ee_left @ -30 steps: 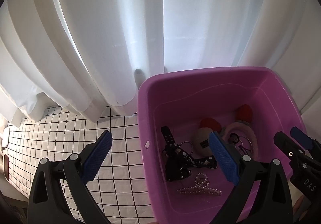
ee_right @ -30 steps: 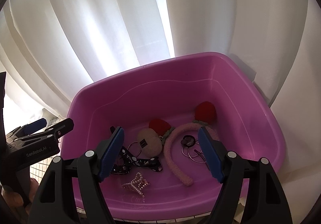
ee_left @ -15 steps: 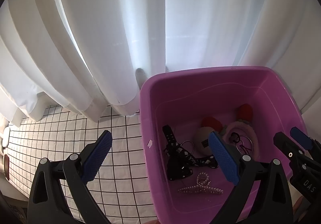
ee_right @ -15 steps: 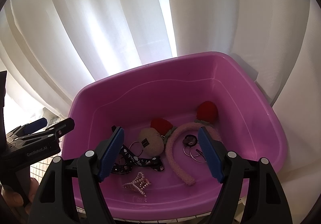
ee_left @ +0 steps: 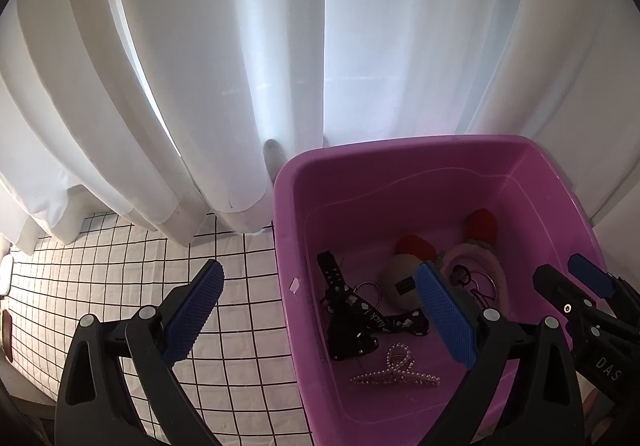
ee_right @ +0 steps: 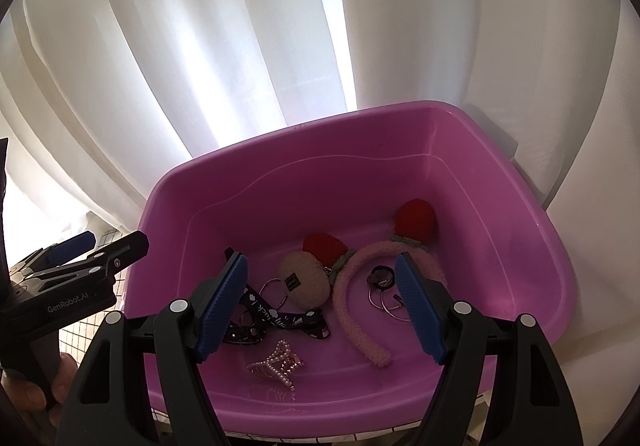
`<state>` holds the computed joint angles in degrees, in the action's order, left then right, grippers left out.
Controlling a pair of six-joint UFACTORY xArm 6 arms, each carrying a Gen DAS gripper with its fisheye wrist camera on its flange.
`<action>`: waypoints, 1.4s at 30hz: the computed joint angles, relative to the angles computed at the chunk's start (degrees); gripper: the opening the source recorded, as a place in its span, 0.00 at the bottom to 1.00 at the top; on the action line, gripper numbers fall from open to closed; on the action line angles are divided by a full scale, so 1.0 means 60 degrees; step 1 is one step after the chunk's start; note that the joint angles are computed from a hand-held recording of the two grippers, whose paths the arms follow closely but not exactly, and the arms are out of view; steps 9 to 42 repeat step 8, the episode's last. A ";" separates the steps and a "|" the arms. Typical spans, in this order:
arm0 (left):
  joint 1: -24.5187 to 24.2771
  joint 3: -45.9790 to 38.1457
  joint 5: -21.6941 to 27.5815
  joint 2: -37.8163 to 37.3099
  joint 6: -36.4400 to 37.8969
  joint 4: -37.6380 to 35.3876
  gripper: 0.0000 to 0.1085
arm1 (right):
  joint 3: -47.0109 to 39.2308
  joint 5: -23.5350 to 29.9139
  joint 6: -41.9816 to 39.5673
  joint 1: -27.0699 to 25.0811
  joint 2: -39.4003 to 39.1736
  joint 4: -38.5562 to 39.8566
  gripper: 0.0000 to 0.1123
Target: Organize jewelry
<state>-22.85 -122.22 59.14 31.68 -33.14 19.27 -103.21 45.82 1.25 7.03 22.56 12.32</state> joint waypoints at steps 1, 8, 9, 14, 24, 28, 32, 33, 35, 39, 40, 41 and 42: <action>-0.0028 -0.0250 0.0233 0.0138 0.0009 0.0049 0.88 | 0.0027 -0.0008 -0.0004 0.0007 -0.0017 0.0001 0.65; -0.0013 -0.0301 0.0471 0.0143 -0.0162 0.0046 0.88 | 0.0194 -0.0041 0.0108 0.0049 -0.0133 -0.0074 0.65; -0.0013 -0.0301 0.0471 0.0143 -0.0162 0.0046 0.88 | 0.0194 -0.0041 0.0108 0.0049 -0.0133 -0.0074 0.65; -0.0013 -0.0301 0.0471 0.0143 -0.0162 0.0046 0.88 | 0.0194 -0.0041 0.0108 0.0049 -0.0133 -0.0074 0.65; -0.0013 -0.0301 0.0471 0.0143 -0.0162 0.0046 0.88 | 0.0194 -0.0041 0.0108 0.0049 -0.0133 -0.0074 0.65; -0.0013 -0.0301 0.0471 0.0143 -0.0162 0.0046 0.88 | 0.0194 -0.0041 0.0108 0.0049 -0.0133 -0.0074 0.65; -0.0013 -0.0301 0.0471 0.0143 -0.0162 0.0046 0.88 | 0.0194 -0.0041 0.0108 0.0049 -0.0133 -0.0074 0.65; -0.0013 -0.0301 0.0471 0.0143 -0.0162 0.0046 0.88 | 0.0194 -0.0041 0.0108 0.0049 -0.0133 -0.0074 0.65; -0.0013 -0.0301 0.0471 0.0143 -0.0162 0.0046 0.88 | 0.0194 -0.0041 0.0108 0.0049 -0.0133 -0.0074 0.65; -0.0013 -0.0301 0.0471 0.0143 -0.0162 0.0046 0.88 | 0.0194 -0.0041 0.0108 0.0049 -0.0133 -0.0074 0.65; -0.0013 -0.0301 0.0471 0.0143 -0.0162 0.0046 0.88 | 0.0194 -0.0041 0.0108 0.0049 -0.0133 -0.0074 0.65; -0.0013 -0.0301 0.0471 0.0143 -0.0162 0.0046 0.88 | 0.0194 -0.0041 0.0108 0.0049 -0.0133 -0.0074 0.65; -0.0013 -0.0301 0.0471 0.0143 -0.0162 0.0046 0.88 | 0.0194 -0.0041 0.0108 0.0049 -0.0133 -0.0074 0.65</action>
